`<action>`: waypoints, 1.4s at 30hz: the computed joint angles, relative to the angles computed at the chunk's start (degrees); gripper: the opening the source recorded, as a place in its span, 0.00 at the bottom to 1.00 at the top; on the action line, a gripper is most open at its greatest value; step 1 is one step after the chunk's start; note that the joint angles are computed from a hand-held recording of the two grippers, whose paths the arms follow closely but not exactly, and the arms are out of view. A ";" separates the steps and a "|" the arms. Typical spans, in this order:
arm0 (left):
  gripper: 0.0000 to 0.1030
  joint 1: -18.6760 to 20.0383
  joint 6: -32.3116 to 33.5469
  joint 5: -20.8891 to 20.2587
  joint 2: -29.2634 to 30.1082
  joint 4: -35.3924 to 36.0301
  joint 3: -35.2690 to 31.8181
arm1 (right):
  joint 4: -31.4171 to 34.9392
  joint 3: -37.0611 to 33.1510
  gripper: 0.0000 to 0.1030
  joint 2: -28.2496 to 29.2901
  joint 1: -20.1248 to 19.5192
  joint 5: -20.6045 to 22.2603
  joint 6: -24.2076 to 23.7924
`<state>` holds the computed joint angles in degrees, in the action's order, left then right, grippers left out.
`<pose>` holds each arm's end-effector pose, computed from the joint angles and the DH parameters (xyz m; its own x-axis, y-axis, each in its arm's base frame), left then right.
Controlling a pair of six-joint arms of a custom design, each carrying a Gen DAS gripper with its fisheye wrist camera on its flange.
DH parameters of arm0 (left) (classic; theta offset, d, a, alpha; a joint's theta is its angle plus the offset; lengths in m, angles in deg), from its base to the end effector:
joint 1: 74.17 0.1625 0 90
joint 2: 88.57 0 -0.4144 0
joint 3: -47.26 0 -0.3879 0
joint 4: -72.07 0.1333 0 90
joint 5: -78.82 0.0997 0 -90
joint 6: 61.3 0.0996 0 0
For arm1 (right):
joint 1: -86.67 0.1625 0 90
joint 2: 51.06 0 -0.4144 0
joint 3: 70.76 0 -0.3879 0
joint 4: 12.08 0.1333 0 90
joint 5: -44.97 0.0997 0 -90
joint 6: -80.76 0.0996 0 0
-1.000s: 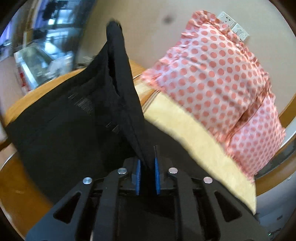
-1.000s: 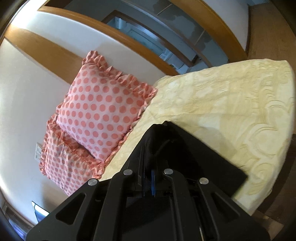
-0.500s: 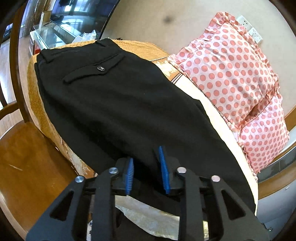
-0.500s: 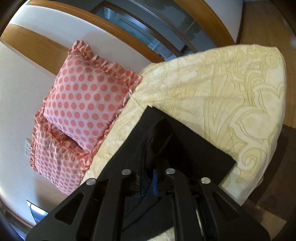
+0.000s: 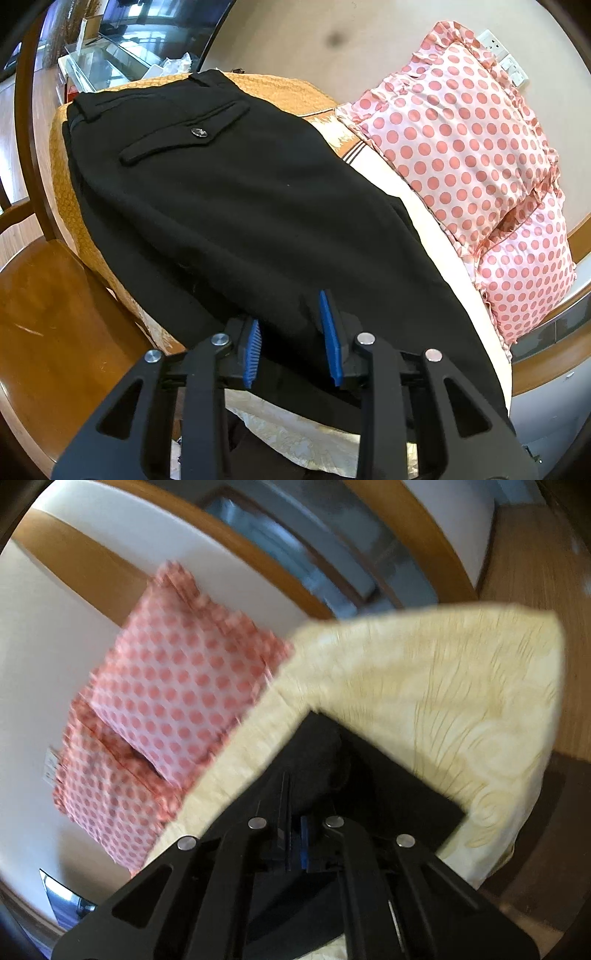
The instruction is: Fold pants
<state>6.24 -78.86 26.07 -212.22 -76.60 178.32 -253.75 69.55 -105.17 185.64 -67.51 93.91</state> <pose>0.1444 -0.3076 0.4856 -0.8547 -0.5036 -0.1258 -0.1611 0.4878 -0.8579 0.1554 -0.3741 0.1637 -0.9563 0.2876 -0.0524 0.1569 0.3539 -0.9220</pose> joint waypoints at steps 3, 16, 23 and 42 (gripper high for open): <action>0.28 0.05 0.13 0.17 0.09 -0.34 0.23 | 1.39 0.93 0.03 -0.52 -0.11 -1.60 1.12; 0.11 -2.03 1.78 3.25 -5.72 1.52 3.97 | -0.77 2.25 0.03 1.05 -0.26 -4.80 2.67; 0.11 -2.98 3.81 4.68 -6.57 -0.16 5.39 | -0.41 1.15 0.03 1.93 1.15 -8.74 0.68; 0.15 -0.97 9.64 0.92 -6.87 -6.65 7.21 | -0.09 1.34 0.06 3.46 1.94 -14.17 1.60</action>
